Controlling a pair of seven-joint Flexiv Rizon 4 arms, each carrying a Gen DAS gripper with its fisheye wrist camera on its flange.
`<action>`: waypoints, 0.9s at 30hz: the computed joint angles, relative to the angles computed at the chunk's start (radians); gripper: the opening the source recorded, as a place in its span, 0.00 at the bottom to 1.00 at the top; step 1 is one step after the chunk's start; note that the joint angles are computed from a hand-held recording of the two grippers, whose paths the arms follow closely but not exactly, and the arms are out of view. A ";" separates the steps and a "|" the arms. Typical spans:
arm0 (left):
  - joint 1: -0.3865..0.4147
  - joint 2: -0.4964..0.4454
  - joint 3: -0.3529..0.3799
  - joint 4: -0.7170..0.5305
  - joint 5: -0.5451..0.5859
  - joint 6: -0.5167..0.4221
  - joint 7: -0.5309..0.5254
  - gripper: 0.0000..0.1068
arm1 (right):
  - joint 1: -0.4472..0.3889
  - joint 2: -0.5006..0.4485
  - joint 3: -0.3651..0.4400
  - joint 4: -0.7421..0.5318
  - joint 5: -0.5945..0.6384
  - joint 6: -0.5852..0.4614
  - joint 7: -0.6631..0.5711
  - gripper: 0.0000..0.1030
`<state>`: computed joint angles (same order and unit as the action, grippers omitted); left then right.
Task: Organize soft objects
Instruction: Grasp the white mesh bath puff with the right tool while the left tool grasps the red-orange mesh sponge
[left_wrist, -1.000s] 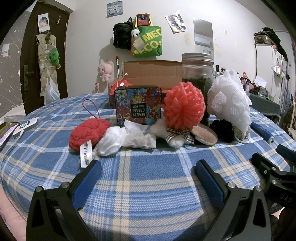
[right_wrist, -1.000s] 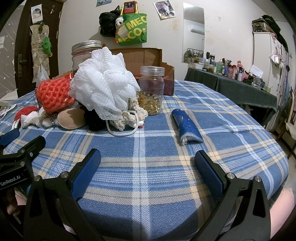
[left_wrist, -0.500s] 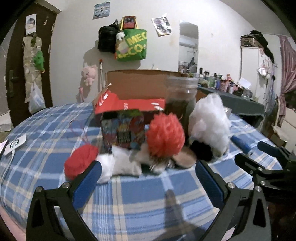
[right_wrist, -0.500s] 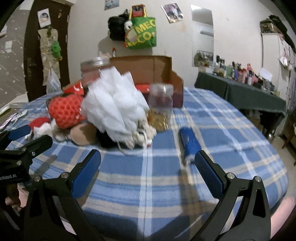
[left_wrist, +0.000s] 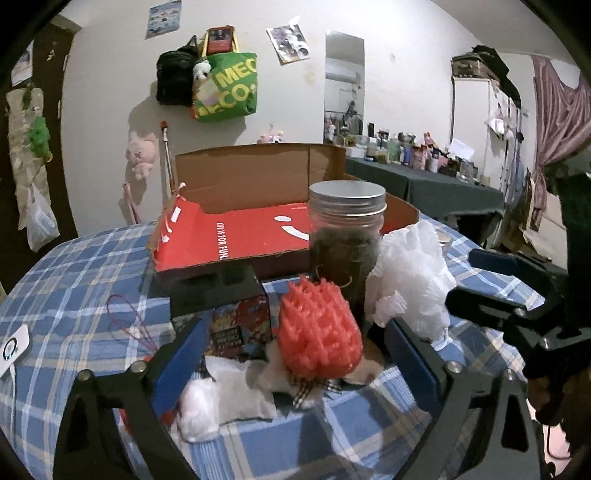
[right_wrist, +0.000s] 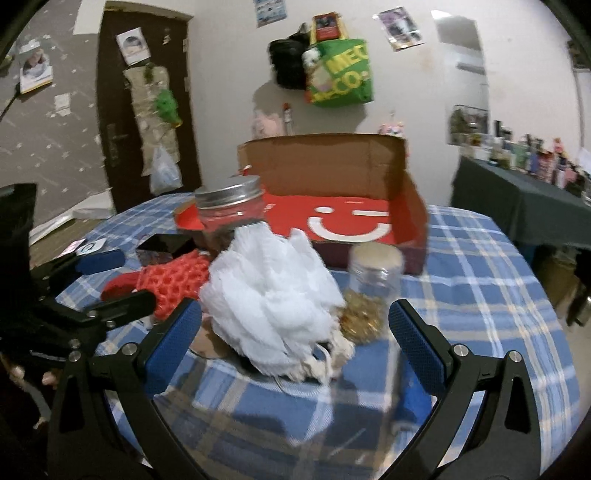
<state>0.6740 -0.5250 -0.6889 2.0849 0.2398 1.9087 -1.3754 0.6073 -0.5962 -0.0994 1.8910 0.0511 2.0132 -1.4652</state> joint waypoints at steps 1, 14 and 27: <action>-0.006 0.000 0.006 -0.007 0.001 -0.007 0.007 0.90 | -0.050 -0.005 0.047 -0.014 -0.051 -0.021 0.006 1.00; -0.022 -0.025 -0.011 -0.033 -0.066 -0.086 0.139 0.69 | -0.151 -0.049 0.130 -0.077 -0.246 -0.120 0.037 0.93; 0.044 -0.025 -0.106 0.009 -0.117 -0.088 0.191 0.42 | -0.147 -0.038 0.124 -0.039 -0.234 -0.055 0.070 0.40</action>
<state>0.7183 -0.5499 -0.7948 2.0941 0.1229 1.8206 -1.1842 0.4600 -0.6338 0.0250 1.8525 -0.1834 1.9582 -1.3949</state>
